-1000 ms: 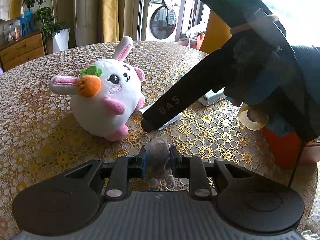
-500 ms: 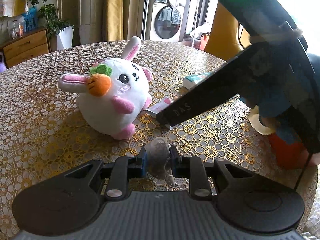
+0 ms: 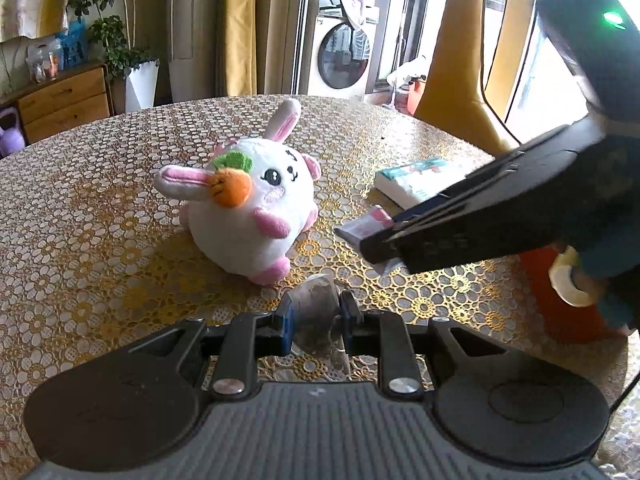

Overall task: Organize soft objects
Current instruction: 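Carry the tea bag and the wipe packet in both grippers to the red box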

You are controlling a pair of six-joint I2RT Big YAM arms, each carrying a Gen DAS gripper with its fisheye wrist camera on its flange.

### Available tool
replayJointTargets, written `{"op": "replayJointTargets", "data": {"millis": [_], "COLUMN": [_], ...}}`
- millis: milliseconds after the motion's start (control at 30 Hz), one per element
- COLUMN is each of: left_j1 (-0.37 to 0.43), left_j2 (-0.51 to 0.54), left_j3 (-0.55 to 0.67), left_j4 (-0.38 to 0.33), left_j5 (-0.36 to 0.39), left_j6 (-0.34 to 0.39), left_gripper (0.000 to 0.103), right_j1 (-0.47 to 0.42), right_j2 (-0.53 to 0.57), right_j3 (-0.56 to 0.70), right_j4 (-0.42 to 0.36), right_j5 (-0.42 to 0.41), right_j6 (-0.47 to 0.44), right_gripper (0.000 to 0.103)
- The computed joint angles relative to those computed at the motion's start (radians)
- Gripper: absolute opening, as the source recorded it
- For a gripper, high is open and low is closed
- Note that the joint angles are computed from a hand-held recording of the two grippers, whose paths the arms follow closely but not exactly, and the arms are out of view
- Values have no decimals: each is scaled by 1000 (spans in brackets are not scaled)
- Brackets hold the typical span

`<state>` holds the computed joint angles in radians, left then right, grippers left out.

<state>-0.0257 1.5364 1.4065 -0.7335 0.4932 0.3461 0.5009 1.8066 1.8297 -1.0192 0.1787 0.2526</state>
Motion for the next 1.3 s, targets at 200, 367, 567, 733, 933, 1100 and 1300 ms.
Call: {"op": "replayJointTargets", "data": {"millis": [200,367,567,733,933,1100,1300], "left_j1": [16,17,-9,-44,-95,-146,-227], "left_j2": [-19,-39,-70,-89,-77,-74,-51], "left_j3": [26,54,89,110,167,194,229], "left_j4": [-37,-79,-120,-152,-211,-235,-278], "left_j5": [42,83,133,157,166,162,142], "left_j6": [-1,6,18,55,47,63,85], "left_gripper": [22,22,22,22,22,22,22], "right_j1": [25,57,102,126,135,128,107], "right_j2": [-108,-215,-338,-422,-524,-599,-674], "right_j3": [-91,-170,-249,-306,-377,-435,-510], "right_j4": [37,66,83,78,47,7,-39], "right_j5": [27,82,173,250,331,386,425], "right_j6": [58,117,172,200,248,289,341], "right_gripper": [28,28,28,28,28,28,28]}}
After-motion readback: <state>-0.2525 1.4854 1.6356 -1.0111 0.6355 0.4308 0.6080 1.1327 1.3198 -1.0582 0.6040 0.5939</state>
